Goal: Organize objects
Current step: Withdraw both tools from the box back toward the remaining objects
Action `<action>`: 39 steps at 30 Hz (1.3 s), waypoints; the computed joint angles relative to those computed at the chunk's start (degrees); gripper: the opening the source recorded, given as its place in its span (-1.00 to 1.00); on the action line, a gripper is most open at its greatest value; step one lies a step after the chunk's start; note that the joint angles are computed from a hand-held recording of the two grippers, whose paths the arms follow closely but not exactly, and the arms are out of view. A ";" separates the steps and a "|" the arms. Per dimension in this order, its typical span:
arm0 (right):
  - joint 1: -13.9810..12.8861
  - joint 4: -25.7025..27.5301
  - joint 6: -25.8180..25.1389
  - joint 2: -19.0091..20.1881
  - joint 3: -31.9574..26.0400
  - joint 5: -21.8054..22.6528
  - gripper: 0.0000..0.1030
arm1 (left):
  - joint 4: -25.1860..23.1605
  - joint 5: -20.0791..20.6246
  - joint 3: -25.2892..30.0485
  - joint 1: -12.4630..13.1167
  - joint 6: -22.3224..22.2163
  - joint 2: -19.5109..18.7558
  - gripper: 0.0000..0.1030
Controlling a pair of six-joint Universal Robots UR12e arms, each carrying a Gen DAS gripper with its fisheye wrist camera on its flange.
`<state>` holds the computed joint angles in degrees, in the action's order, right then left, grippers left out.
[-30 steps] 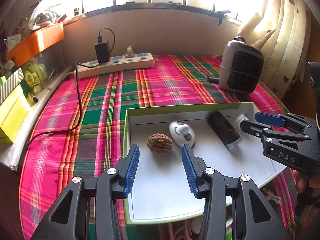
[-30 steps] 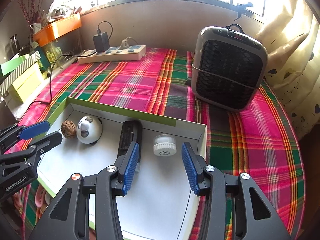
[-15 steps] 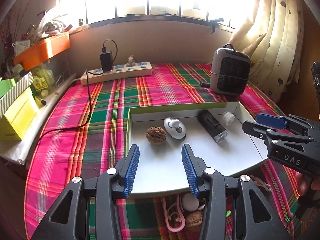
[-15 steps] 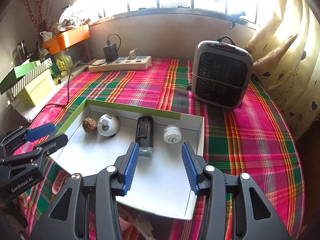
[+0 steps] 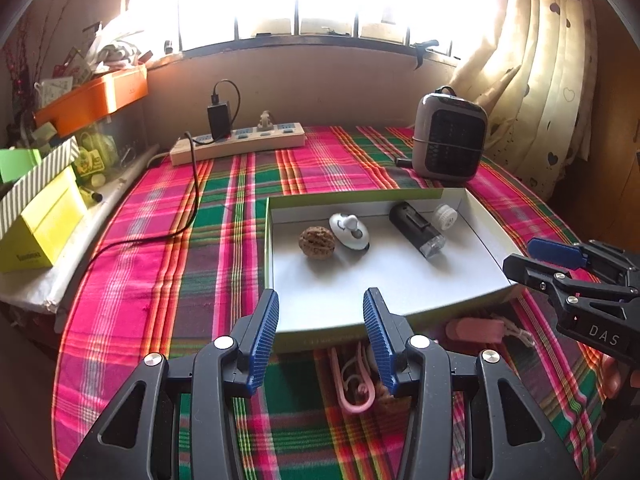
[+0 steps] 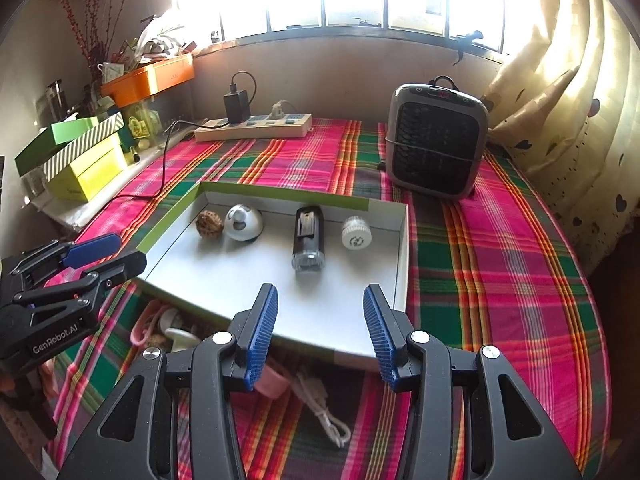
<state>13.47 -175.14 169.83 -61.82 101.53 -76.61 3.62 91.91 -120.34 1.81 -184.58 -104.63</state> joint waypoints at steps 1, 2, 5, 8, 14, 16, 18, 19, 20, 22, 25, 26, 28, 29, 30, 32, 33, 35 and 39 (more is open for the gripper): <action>-0.07 -0.14 0.15 -0.24 0.56 0.06 -0.11 | -0.12 -0.59 -0.38 0.30 -0.34 0.22 -0.17; -0.15 -0.05 0.09 -0.44 1.01 0.18 -0.11 | -0.28 -1.55 -0.87 0.72 -0.68 0.51 -0.17; -0.29 0.16 -0.01 -0.87 2.07 -0.15 -0.10 | -0.04 -2.33 -2.05 1.15 -0.44 1.07 -0.17; -0.59 0.30 -0.01 -1.23 3.02 0.24 -0.10 | -0.04 -3.61 -2.91 1.59 -0.65 1.50 -0.17; -0.88 1.22 -0.32 -1.39 4.09 0.66 -0.08 | -0.23 -6.52 -4.32 2.29 -1.21 2.08 -0.17; -0.89 1.20 -0.67 -1.48 4.45 0.33 -0.08 | -0.37 -7.50 -4.75 2.43 -1.02 2.29 -0.17; -0.90 1.27 -0.92 -1.51 4.61 0.04 -0.08 | -0.73 -7.93 -5.06 2.51 -1.27 2.52 -0.17; -0.99 1.27 -0.91 -1.52 4.68 0.33 -0.08 | -0.94 -8.08 -5.12 2.54 -1.45 2.59 -0.17; -1.10 1.20 -0.78 -1.52 4.75 0.73 -0.08 | -1.04 -8.21 -5.16 2.58 -1.67 2.63 -0.17; -1.18 1.58 -0.72 -1.46 4.75 1.25 -0.08 | -1.33 -8.77 -5.29 2.71 -2.13 2.77 -0.17; -1.06 2.13 -1.95 -1.43 4.86 1.64 -0.08 | -1.65 -9.65 -5.28 2.73 -2.40 2.80 -0.17; -0.92 2.25 -2.52 -1.39 4.86 1.26 -0.08 | -1.72 -9.87 -5.27 2.74 -2.50 2.78 -0.17; -0.74 2.32 -3.55 -1.32 4.92 0.50 -0.07 | -2.35 -10.67 -5.11 2.81 -2.92 2.66 -0.17; -0.76 2.65 -4.08 -1.30 4.93 0.39 -0.07 | -2.61 -10.88 -5.06 2.81 -3.18 2.62 -0.17; -0.76 3.09 -4.47 -1.27 4.88 0.23 -0.07 | -2.82 -11.00 -4.98 2.80 -3.36 2.54 -0.17; -0.90 4.05 -5.05 -1.22 4.67 0.37 -0.08 | -3.22 -10.67 -4.79 2.63 -3.77 2.43 -0.17; -0.99 4.42 -5.21 -1.18 4.53 0.65 -0.08 | -3.34 -10.82 -4.76 2.67 -3.82 2.39 -0.17; -1.00 4.95 -5.96 -1.07 4.22 0.65 -0.07 | -3.89 -11.10 -4.60 2.64 -3.95 2.35 -0.17; -0.94 5.87 -7.07 -0.86 3.69 0.29 -0.07 | -4.74 -10.49 -4.21 2.20 -4.01 2.18 -0.17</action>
<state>12.53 -169.27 162.75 -62.68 105.22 -76.32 -1.12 81.42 -124.55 4.01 -188.60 -102.46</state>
